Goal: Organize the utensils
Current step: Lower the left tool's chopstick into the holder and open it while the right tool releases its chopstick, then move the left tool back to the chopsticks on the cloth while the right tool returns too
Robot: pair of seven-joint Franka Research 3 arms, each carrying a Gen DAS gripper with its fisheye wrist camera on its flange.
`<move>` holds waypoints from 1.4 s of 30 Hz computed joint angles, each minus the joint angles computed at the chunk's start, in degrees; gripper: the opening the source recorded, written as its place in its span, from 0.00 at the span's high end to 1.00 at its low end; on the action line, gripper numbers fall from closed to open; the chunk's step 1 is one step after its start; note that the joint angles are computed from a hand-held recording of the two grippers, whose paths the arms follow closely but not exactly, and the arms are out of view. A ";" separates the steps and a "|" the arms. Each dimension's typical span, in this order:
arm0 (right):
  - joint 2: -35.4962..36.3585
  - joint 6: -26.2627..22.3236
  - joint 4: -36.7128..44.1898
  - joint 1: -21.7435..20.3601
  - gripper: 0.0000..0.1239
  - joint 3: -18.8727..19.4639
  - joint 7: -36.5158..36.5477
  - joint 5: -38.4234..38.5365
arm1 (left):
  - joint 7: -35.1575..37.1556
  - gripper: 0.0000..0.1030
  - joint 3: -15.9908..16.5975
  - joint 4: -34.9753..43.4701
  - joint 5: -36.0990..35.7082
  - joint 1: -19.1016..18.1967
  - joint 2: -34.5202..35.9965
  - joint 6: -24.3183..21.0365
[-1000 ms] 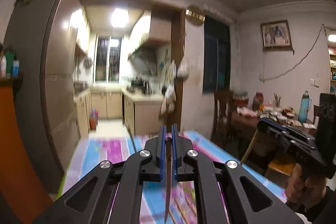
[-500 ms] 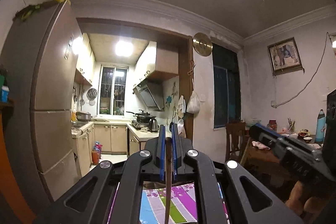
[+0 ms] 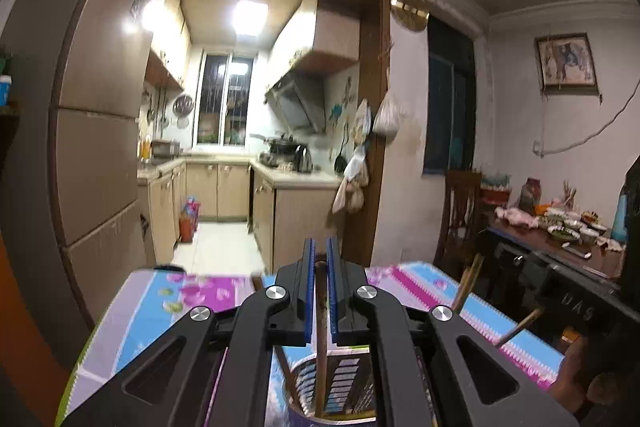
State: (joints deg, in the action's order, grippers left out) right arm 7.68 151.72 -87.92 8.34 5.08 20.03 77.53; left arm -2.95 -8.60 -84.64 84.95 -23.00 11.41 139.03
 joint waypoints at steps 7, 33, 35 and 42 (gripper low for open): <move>-3.74 -0.04 -1.27 -2.22 0.78 -2.19 -4.66 6.62 | -3.26 0.93 -1.39 -4.79 4.12 0.35 -7.41 -3.49; -31.90 -9.65 -46.60 -13.27 0.59 -19.61 -9.01 -17.12 | 7.44 0.67 -22.19 -31.56 -25.61 -8.59 -20.63 -22.50; -34.85 -11.50 -50.60 -12.64 0.59 -19.78 -8.95 -19.43 | 5.46 0.67 -21.45 -31.54 -27.28 -9.94 -18.68 -19.43; -43.72 -14.51 -58.57 -7.06 0.60 -19.81 -14.52 -19.77 | 2.04 0.67 -19.38 -25.88 -26.38 -14.97 -9.42 -23.16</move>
State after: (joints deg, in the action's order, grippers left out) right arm -36.03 137.21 -146.50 1.28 -14.73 5.51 57.76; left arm -0.90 -27.98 -110.52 58.57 -37.97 2.00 115.86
